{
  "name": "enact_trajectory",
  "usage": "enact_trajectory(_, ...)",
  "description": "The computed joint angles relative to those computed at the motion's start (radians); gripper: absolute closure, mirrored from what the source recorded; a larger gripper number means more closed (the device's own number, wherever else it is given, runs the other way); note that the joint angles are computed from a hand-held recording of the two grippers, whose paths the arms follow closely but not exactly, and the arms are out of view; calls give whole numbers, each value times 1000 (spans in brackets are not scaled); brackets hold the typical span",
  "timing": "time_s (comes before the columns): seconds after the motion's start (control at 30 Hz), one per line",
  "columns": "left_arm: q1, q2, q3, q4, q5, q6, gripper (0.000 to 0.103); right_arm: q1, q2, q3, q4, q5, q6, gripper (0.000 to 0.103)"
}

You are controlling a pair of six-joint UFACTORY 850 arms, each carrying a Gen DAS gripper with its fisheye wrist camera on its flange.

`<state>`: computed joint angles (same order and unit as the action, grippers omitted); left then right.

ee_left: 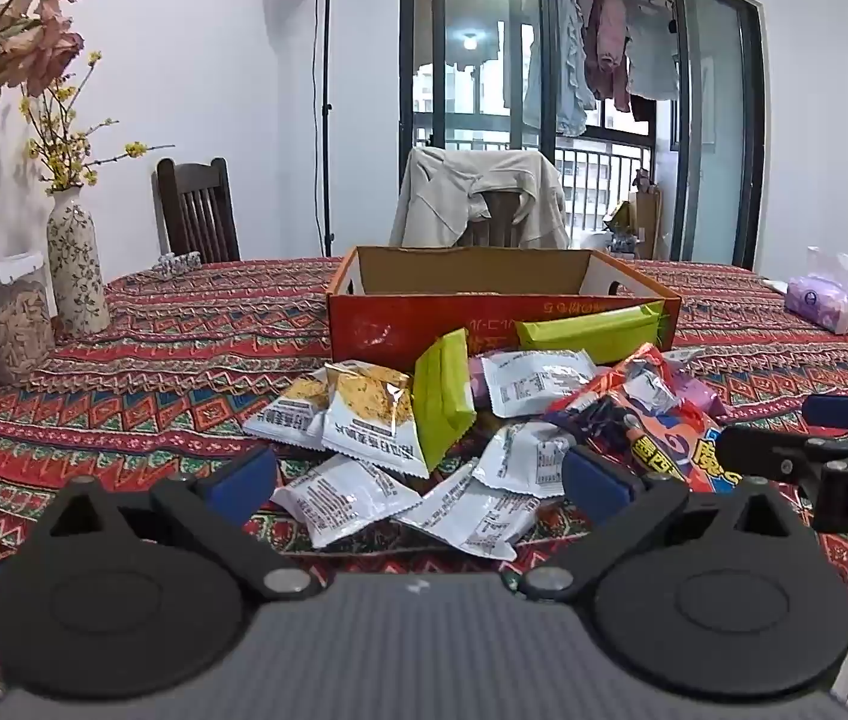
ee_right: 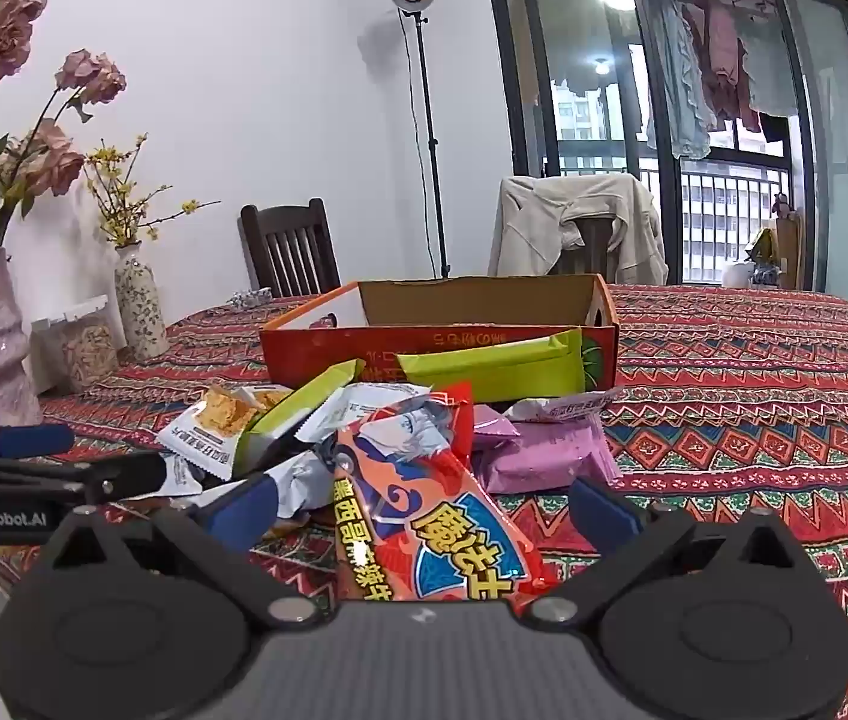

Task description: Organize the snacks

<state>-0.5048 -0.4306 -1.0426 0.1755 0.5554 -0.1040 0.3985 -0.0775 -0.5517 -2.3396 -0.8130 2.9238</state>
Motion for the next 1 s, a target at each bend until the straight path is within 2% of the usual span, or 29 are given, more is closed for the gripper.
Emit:
enact_trajectory(0.1, 9, 9, 13, 45, 14, -47, 0, 1, 0, -1, 6, 7, -6, 0)
enact_trajectory(0.17, 0, 0, -16, 40, -54, -37, 0, 1, -1, -3, 8, 11, -6, 0)
enact_trajectory(0.2, -1, -6, -25, 44, -60, -41, 0, 0, -1, -3, 6, 12, -4, 0)
enact_trajectory(0.3, 10, -20, -32, 80, -43, -85, 0, -4, 1, -2, 7, 17, -8, 0)
enact_trajectory(0.43, 4, -16, -15, 62, -15, -65, 0, -6, 3, -1, 11, 20, -12, 0)
enact_trajectory(1.0, 4, -26, -22, 78, -18, -90, 0, -11, -14, -9, -4, 26, 9, 0)
